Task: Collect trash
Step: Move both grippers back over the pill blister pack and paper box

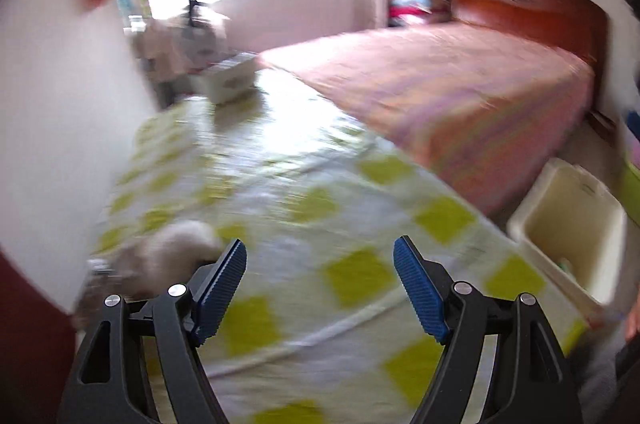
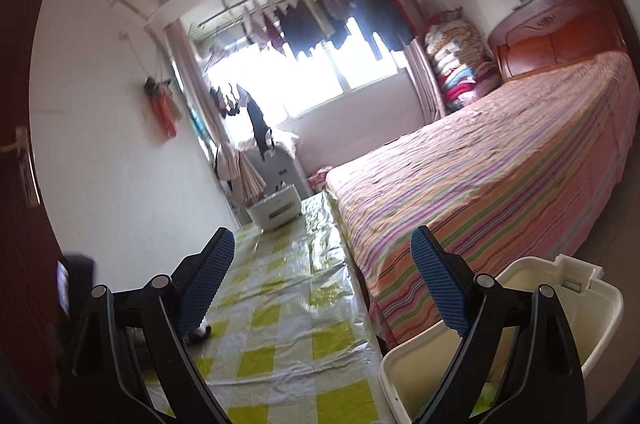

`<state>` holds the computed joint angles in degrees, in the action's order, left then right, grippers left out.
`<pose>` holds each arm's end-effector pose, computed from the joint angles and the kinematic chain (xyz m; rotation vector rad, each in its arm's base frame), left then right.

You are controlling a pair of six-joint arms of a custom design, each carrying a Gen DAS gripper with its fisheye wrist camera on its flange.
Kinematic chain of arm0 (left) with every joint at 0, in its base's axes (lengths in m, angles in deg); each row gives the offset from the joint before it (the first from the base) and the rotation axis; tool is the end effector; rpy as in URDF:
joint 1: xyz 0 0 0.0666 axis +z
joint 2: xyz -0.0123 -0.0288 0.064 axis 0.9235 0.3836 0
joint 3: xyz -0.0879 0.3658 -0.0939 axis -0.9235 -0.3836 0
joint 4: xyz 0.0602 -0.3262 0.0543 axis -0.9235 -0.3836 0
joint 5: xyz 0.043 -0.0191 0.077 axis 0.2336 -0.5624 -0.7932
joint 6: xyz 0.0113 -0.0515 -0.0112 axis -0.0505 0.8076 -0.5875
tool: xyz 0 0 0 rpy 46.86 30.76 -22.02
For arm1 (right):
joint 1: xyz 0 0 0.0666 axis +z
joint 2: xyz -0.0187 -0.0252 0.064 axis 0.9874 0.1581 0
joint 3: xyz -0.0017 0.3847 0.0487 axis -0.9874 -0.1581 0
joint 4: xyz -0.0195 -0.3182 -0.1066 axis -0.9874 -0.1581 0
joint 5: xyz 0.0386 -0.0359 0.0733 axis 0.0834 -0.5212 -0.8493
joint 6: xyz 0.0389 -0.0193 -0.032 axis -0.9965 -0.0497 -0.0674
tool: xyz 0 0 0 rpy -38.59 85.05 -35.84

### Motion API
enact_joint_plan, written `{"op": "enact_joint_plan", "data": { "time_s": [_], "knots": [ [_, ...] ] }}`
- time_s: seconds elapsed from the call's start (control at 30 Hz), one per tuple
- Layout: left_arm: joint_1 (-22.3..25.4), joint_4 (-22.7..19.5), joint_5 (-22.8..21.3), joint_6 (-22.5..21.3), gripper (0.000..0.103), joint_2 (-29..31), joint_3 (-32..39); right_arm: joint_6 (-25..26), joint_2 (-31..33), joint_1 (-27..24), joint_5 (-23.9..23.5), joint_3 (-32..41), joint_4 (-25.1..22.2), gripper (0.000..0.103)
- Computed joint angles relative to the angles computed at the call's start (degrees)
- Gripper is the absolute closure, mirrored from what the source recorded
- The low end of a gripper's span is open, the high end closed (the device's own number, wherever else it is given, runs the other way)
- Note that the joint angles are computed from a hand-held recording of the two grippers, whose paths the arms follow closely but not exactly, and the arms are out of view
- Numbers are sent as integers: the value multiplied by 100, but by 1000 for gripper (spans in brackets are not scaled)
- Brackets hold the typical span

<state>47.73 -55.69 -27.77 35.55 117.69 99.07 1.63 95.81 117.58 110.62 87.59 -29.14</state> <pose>0.4948 -0.1695 0.3859 0.3295 2.1718 0.0865 0.4165 0.2888 0.3436 0.2291 1.6580 0.4361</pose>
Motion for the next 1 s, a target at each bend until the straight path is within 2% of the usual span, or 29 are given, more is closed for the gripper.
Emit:
{"op": "enact_joint_plan", "data": {
  "time_s": [0.03, 0.23, 0.4, 0.47, 0.57, 0.73, 0.87, 1.0],
  "knots": [
    [135, 177, -226, 31, 29, -125, -121, 52, 41, 26, 3, 54, -50, 15],
    [775, 536, -1072, 14, 29, -376, -353, 224, 380, 140, -191, 477, -552, 15],
    [1392, 135, -1197, 405, 29, -313, -229, 572, 620, 334, -248, 892, -767, 15],
    [1575, 38, -1516, 376, 29, -218, -167, 578, 729, 379, -307, 1058, -884, 15],
    [1750, -52, -1669, 263, 29, -99, -101, 466, 883, 418, -462, 1271, -1069, 15],
    [1975, -331, -1495, 152, 29, 83, 68, 448, 992, 461, -532, 1461, -1284, 15],
    [2167, -748, -812, 322, 29, 194, 313, 378, 990, 472, -570, 1495, -1424, 15],
    [2311, -961, -38, 466, 29, 239, 429, 348, 959, 443, -647, 1481, -1479, 15]
  ]
}}
